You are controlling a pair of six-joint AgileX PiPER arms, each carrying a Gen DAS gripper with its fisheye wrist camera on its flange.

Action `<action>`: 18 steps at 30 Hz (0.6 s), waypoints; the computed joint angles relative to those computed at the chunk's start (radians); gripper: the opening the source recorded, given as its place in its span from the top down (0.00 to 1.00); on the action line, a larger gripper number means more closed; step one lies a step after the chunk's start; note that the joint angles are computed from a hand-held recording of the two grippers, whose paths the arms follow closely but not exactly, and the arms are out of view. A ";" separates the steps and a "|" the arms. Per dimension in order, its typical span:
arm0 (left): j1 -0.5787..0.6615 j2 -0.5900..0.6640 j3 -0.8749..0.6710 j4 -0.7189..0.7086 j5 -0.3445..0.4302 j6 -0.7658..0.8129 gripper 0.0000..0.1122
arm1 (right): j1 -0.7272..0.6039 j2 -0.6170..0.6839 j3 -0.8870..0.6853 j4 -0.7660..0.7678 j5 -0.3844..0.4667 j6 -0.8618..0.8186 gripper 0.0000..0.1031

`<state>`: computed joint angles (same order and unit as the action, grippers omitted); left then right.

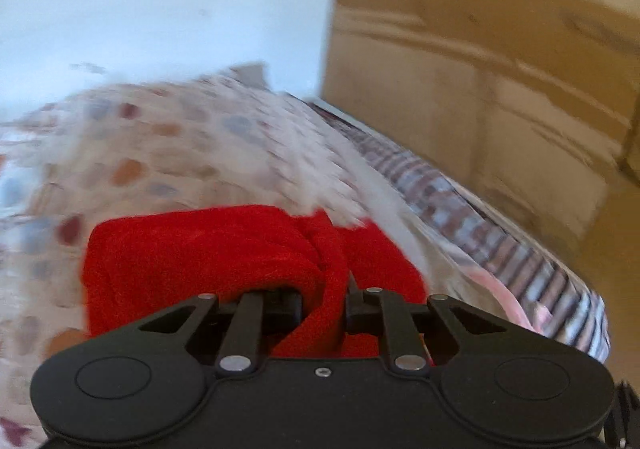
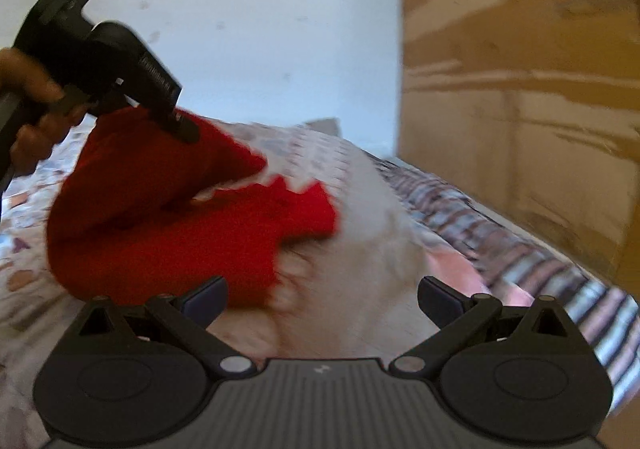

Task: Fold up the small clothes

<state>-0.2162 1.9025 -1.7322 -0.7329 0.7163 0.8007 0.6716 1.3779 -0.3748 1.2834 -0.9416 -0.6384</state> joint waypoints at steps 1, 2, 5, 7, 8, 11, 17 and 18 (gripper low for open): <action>-0.019 0.003 0.018 0.006 0.004 0.004 0.84 | -0.013 -0.015 0.020 0.010 0.009 0.016 0.00; -0.031 0.006 0.038 0.011 0.013 0.009 0.84 | -0.021 -0.029 0.036 0.022 0.021 0.026 0.00; -0.038 -0.017 0.131 -0.010 -0.021 0.079 0.82 | -0.028 -0.056 0.076 0.039 0.038 0.066 0.00; -0.014 -0.044 0.190 -0.079 -0.021 0.164 0.79 | -0.034 -0.056 0.095 0.022 0.044 0.099 0.00; 0.009 -0.051 0.205 -0.124 0.005 0.200 0.73 | -0.036 -0.047 0.094 0.021 0.048 0.109 0.00; 0.067 -0.055 0.217 -0.237 0.082 0.256 0.52 | -0.034 -0.026 0.092 0.022 0.055 0.137 0.00; 0.154 -0.124 0.303 -0.378 0.210 0.394 0.24 | -0.017 -0.013 0.068 0.043 0.070 0.125 0.00; 0.165 -0.140 0.323 -0.388 0.220 0.410 0.24 | -0.012 -0.013 0.063 0.051 0.069 0.117 0.00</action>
<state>-0.0514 1.7627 -1.4089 -1.1213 0.9367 1.2111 0.6596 1.3649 -0.3121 1.3347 -0.8722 -0.5219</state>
